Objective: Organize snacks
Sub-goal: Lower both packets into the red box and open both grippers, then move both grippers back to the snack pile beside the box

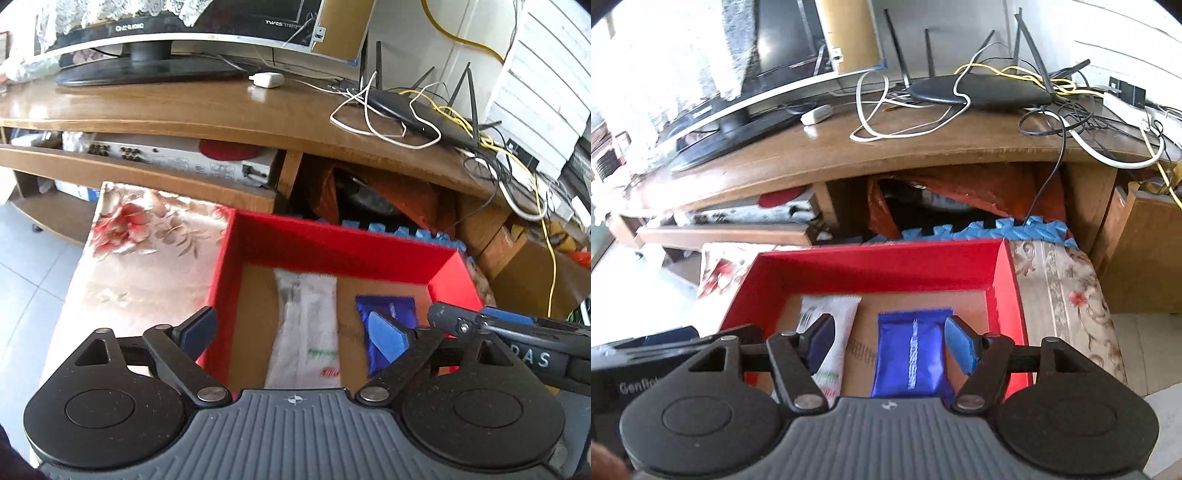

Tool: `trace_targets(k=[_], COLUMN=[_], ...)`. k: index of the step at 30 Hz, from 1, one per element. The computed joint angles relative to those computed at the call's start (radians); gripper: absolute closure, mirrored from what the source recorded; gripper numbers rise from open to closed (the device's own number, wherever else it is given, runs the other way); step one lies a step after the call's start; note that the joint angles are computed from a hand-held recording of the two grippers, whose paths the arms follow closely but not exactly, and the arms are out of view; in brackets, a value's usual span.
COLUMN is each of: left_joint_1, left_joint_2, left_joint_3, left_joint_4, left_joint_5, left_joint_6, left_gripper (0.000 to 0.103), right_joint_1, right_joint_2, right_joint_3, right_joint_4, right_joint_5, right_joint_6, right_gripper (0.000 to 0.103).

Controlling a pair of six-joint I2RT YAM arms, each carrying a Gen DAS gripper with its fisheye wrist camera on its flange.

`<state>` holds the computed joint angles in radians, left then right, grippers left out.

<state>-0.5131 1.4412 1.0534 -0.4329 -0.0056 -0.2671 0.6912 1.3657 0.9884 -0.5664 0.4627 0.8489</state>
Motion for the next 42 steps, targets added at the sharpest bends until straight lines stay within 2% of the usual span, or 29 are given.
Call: trace_targets(k=[9,15,19,26,33,42], left_joint_1=[0.062,0.109,0.138,0.166,0.195,0.206], left_joint_2=[-0.188,-0.272,-0.312,-0.349,-0.337,-0.303], left_joint_3=[-0.141,-0.217,-0.246,-0.273,-0.294,-0.315], left_joint_4=[-0.089,-0.151,-0.186,-0.207,-0.213,-0.217], left_joint_5=[0.035,0.063,0.086,0.113,0.121,0.104], left_joint_6=[0.030,0.063,0.073,0.100,0.137,0.155], left_gripper=[0.007,0.007,0.007,0.006,0.006,0.006], right_joint_1=[0.222,0.374,0.437,0.479,0.457,0.455], right_joint_2=[-0.011,0.009,0.046,0.153,0.250,0.328], right_joint_3=[0.004,-0.014,-0.016,0.041,0.087,0.127], right_joint_4=[-0.126,-0.172,-0.169,-0.170,-0.143,-0.135], right_joint_5=[0.042,0.024,-0.025,-0.081,-0.152,-0.154], right_joint_6=[0.133,0.241,0.282,0.261,0.185,0.147], right_gripper=[0.034,0.034,0.034,0.033,0.032,0.015])
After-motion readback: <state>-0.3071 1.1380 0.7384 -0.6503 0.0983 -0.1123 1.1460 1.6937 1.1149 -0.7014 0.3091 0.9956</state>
